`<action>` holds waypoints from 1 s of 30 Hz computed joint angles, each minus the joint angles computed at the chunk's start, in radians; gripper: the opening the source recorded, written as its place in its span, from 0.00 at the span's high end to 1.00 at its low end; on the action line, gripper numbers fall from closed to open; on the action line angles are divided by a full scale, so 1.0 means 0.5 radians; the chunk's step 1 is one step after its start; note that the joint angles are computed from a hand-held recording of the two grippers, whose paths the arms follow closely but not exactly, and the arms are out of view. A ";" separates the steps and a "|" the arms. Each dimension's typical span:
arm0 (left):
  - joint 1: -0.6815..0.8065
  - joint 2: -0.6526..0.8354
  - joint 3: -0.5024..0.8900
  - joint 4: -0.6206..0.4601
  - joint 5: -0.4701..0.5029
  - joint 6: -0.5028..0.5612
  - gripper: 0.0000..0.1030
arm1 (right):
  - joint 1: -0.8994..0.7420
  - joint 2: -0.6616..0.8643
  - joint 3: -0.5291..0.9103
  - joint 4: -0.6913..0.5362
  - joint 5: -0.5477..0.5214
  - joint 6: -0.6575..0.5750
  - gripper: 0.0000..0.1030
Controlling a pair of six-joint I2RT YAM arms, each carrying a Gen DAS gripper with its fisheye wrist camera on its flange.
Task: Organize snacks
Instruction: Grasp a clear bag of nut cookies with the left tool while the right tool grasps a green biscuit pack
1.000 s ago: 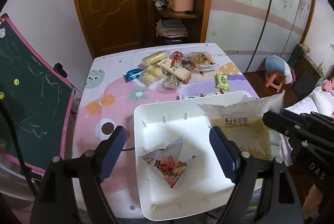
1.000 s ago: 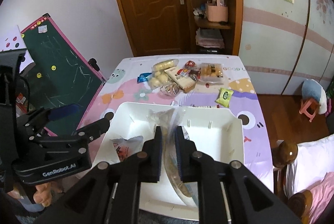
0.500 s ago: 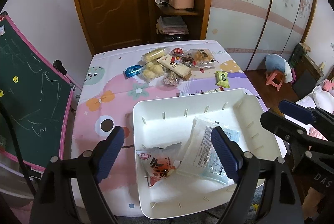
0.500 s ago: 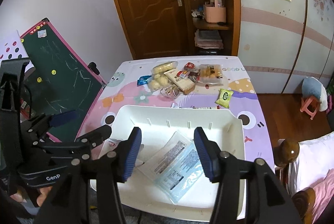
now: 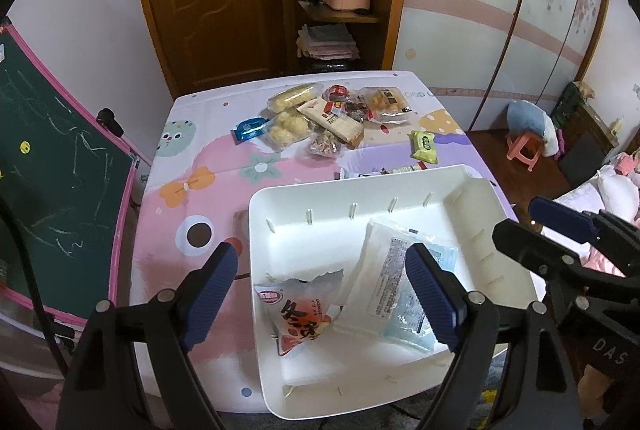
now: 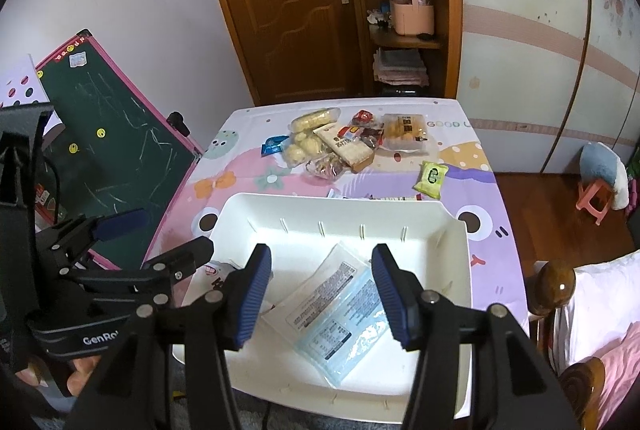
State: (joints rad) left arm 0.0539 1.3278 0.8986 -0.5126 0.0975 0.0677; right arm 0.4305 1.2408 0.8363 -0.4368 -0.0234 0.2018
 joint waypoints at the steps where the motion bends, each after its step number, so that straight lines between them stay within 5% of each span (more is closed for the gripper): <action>1: 0.014 0.000 0.000 0.012 0.027 -0.004 0.17 | -0.008 0.013 0.007 0.000 -0.008 -0.003 0.49; 8: 0.088 -0.019 0.052 0.067 0.115 0.016 0.17 | -0.109 0.069 0.068 -0.031 -0.058 -0.047 0.49; 16: 0.114 0.251 0.625 -0.415 0.273 0.146 0.12 | -0.310 0.164 0.439 -0.204 -0.142 -0.213 0.49; 26: -0.049 0.438 1.324 -0.565 -0.067 0.231 0.10 | -0.553 0.545 1.478 -0.707 -0.324 -0.366 0.48; 30: -0.045 0.744 1.820 -0.697 -0.078 0.182 0.05 | -0.588 0.770 1.889 -0.731 -0.164 -0.407 0.28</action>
